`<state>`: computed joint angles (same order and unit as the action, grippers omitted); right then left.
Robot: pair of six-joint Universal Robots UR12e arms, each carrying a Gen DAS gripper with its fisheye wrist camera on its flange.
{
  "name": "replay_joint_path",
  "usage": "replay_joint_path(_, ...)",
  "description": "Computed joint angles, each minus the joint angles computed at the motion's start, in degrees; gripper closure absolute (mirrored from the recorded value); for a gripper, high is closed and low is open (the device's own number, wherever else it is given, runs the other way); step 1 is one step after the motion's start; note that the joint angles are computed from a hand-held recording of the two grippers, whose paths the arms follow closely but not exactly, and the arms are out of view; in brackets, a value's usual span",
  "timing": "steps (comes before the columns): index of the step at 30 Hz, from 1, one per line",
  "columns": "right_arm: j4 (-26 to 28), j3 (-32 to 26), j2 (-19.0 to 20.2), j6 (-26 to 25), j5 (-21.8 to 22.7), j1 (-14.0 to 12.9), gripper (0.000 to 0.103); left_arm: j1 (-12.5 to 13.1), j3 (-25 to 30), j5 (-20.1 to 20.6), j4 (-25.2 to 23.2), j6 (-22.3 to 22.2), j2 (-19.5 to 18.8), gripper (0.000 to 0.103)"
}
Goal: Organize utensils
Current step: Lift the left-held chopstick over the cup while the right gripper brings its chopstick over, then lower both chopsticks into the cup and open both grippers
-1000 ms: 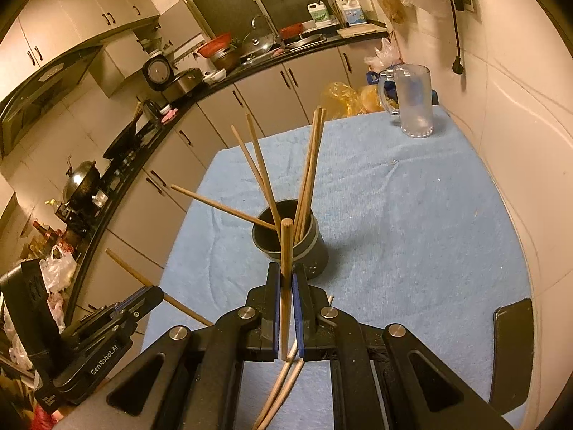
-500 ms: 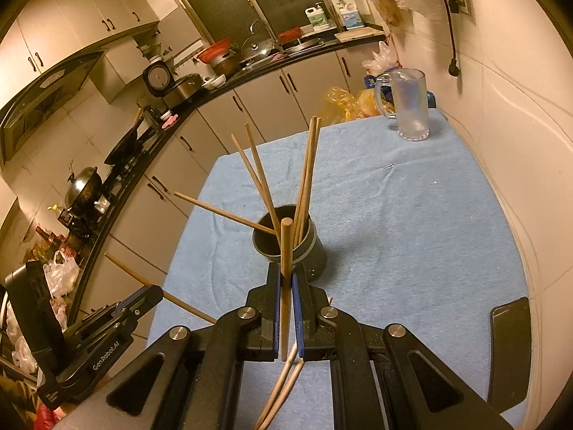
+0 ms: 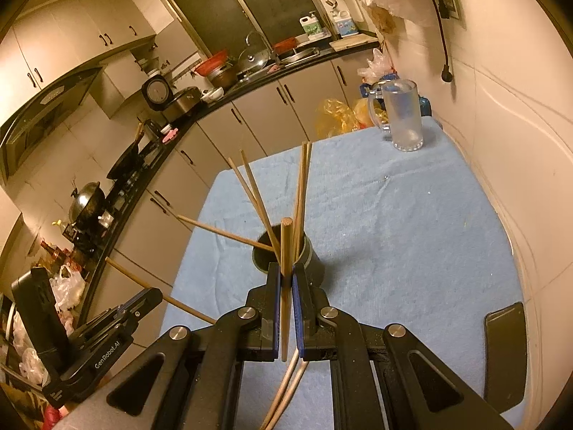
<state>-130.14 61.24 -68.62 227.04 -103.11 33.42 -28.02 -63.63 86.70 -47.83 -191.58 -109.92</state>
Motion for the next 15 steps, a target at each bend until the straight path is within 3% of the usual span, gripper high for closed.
replay_joint_path(15, -3.2, -5.5, 1.1, -2.8, -2.9, -1.0, 0.096, 0.5, 9.8, -2.6, 0.9, 1.2, -3.2, 0.097)
